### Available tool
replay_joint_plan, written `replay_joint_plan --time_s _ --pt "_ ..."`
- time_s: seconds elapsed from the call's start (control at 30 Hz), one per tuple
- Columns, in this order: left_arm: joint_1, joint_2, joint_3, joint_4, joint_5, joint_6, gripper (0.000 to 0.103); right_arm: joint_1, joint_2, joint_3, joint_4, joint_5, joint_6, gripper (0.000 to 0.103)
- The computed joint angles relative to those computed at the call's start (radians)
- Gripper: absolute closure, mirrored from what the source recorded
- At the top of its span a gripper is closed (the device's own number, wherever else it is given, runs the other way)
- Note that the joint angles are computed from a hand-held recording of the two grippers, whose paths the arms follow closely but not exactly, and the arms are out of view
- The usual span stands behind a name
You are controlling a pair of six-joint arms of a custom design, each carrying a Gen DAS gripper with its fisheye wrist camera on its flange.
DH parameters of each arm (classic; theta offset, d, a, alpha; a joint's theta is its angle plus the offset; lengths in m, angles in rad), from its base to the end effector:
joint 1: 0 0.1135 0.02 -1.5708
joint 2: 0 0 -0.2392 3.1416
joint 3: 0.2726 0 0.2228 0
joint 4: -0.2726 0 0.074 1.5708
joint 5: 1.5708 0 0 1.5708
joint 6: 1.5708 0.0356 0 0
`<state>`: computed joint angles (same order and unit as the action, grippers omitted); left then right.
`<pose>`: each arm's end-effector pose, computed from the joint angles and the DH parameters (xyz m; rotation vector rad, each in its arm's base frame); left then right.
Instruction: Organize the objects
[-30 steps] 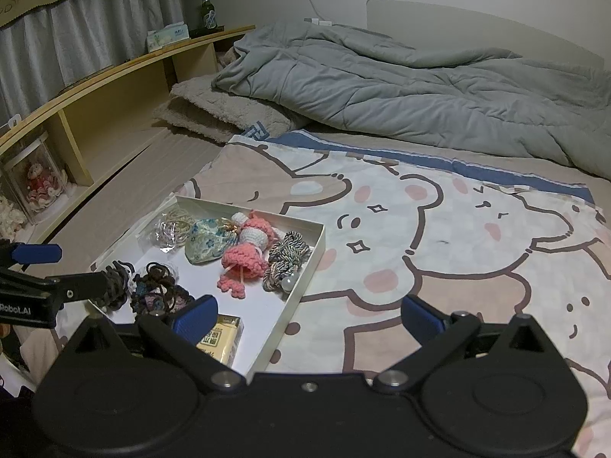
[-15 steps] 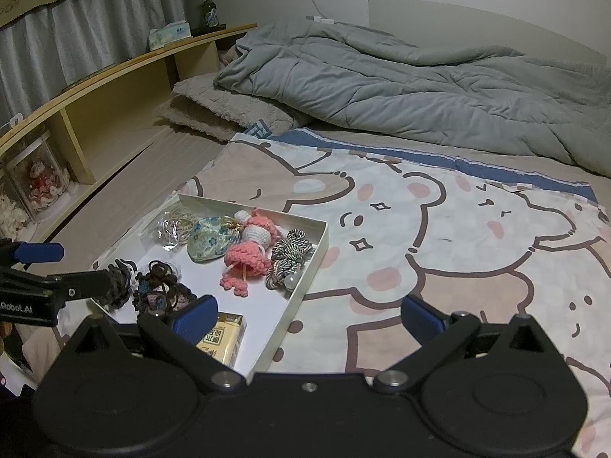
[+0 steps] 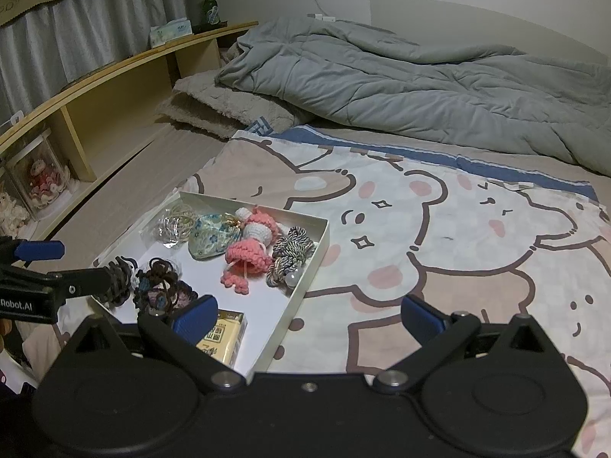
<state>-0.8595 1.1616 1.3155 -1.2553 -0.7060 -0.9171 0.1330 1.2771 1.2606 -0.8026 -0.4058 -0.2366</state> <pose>0.1307 -0.1163 0.3350 -0.2699 2.3034 0.1082 0.2352 0.0456 0.3209 -0.6164 2.2643 0.4328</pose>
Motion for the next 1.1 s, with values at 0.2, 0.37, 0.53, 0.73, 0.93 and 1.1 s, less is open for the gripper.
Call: replay_joint_plan --time_s 0.2,0.37,0.53,0.73,0.93,1.1 --pt "0.000 0.000 0.000 0.000 0.000 0.000 0.000 0.001 -0.001 0.000 -0.001 0.000 0.000 0.000" --pt "0.000 0.000 0.001 -0.001 0.000 -0.003 0.000 0.003 0.001 -0.003 0.003 0.002 0.000 0.000" --pt "-0.003 0.003 0.003 -0.004 0.000 -0.005 0.000 0.002 -0.003 -0.009 0.004 0.002 -0.002 0.000" --pt "-0.003 0.003 0.002 -0.001 0.001 -0.006 0.000 0.002 -0.003 -0.014 0.006 0.001 -0.003 0.000" --pt "-0.007 0.008 -0.003 0.003 0.002 -0.015 0.000 -0.003 -0.002 -0.018 0.004 -0.001 -0.008 0.000" --pt "-0.002 0.004 -0.008 0.007 0.006 -0.009 0.000 -0.006 0.002 -0.014 0.001 -0.002 -0.010 0.000"
